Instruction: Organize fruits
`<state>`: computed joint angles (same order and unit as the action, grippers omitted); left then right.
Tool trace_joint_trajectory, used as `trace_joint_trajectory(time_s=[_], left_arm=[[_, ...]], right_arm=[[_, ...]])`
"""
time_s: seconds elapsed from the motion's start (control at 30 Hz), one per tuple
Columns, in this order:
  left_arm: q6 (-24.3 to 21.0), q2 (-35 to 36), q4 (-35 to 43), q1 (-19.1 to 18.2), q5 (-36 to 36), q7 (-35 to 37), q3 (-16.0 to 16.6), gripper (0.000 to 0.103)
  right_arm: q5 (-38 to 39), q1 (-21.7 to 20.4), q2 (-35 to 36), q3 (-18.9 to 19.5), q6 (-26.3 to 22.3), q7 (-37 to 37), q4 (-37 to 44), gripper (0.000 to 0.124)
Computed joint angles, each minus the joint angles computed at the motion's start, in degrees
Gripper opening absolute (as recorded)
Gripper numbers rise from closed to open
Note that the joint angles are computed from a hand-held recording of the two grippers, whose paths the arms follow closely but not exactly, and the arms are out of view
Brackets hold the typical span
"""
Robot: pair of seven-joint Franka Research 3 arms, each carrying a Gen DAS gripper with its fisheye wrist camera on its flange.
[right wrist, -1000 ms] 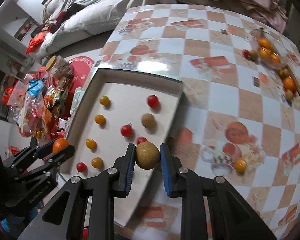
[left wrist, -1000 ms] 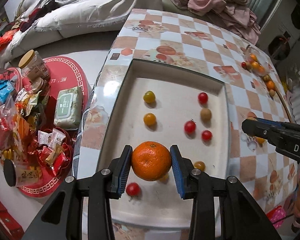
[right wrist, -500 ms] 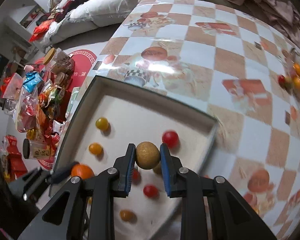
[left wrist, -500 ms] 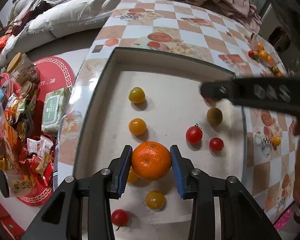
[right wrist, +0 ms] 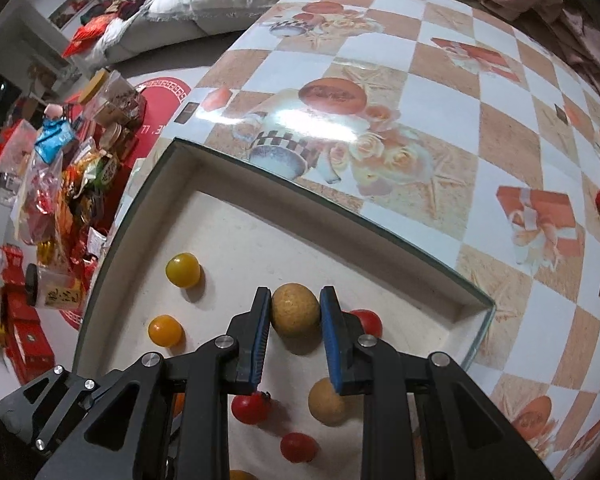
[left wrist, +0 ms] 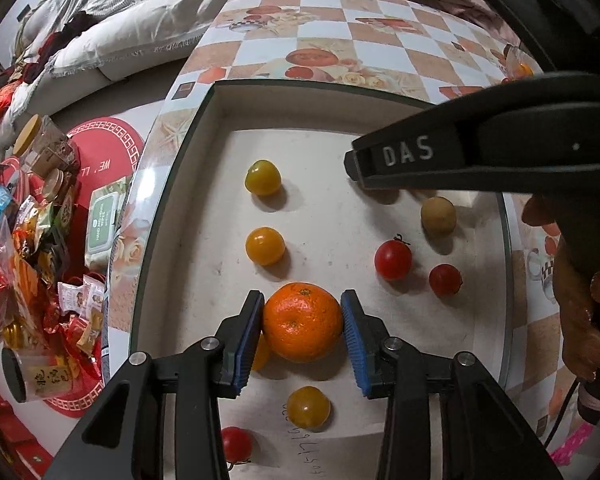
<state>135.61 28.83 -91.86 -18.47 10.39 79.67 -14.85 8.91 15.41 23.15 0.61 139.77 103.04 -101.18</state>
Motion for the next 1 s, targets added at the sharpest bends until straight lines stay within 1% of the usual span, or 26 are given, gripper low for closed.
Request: trace_joint_trajectory(time_s=[0.03,0.1,0.17,0.23,0.4,0.43,0.47,0.5,0.53,0.57,0.7,0.77,0.9,0.93,0.97,1.0], left_arm=[[0.0,0.0,0.1,0.0,0.0,0.0,0.0,0.046],[-0.2,0.1,0.2,0.2,-0.4,0.4,-0.2,0.046],[-0.5,0.1,0.3,0.4,-0.7,1.0,-0.4,0.046],[-0.6,-0.2,0.1,0.4,-0.7,1.5,-0.4,0.046],[-1.0,-1.4,-0.8,0.9,-1.6,2.2,-0.6,0.047],[-1.0,-1.7,-1.1,0.9,-1.7,2.2,-0.6,0.049],[-1.1,-2.0,-1.3,0.9,-1.7,2.2,-0.6,0.068],[-0.4,-2.6,-2.1,0.8,-1.6,1.7,-0.4,0.086],[1.3,-3.8,-3.7,0.9,-1.4,1.0,-0.2,0.087],[1.6,-4.3,-4.1,1.0,-1.4,1.1,-0.3,0.087],[-0.2,-5.6,-4.7,2.0,-3.7,1.5,-0.9,0.087],[-1.0,-6.6,-5.4,2.6,-4.9,2.2,-1.2,0.087],[-2.9,-9.0,-6.8,3.0,-6.2,2.6,-1.2,0.088],[-3.8,-9.3,-6.7,3.0,-6.4,2.6,-1.1,0.093],[-4.7,-9.5,-6.6,3.1,-6.7,2.8,-1.1,0.103],[-4.8,-10.2,-7.1,3.2,-6.9,2.9,-1.1,0.103]], right_arm=[[-0.1,0.1,0.1,-0.1,-0.1,0.2,0.2,0.028],[0.8,-0.3,0.2,0.2,0.0,-0.2,0.2,0.033],[1.1,-0.2,0.3,0.4,0.2,-0.5,0.5,0.054],[2.3,-0.6,0.5,0.9,-0.2,-1.3,1.0,0.061],[4.9,-1.0,-1.0,1.2,-0.1,-1.1,0.0,0.063],[5.3,-1.1,-1.8,1.3,0.0,-1.2,-0.6,0.067],[5.5,-1.1,-2.8,1.2,0.4,-1.1,-1.3,0.071],[5.2,-0.9,-3.6,1.1,0.6,-0.7,-1.9,0.071],[4.6,-0.7,-4.6,0.8,0.8,0.1,-2.7,0.072],[4.1,-0.4,-5.6,0.6,0.7,0.8,-3.4,0.073],[1.7,-0.1,-10.0,0.1,-0.8,4.0,-7.2,0.074],[0.1,0.0,-12.2,0.0,-1.6,5.8,-9.2,0.080],[-3.5,0.1,-16.1,0.4,-4.3,9.5,-12.7,0.082],[-3.7,0.1,-17.2,0.6,-5.0,10.2,-13.6,0.084],[-3.8,-0.1,-18.1,0.8,-5.6,10.6,-14.3,0.085],[-4.2,-0.1,-18.9,1.0,-6.2,11.2,-14.8,0.086]])
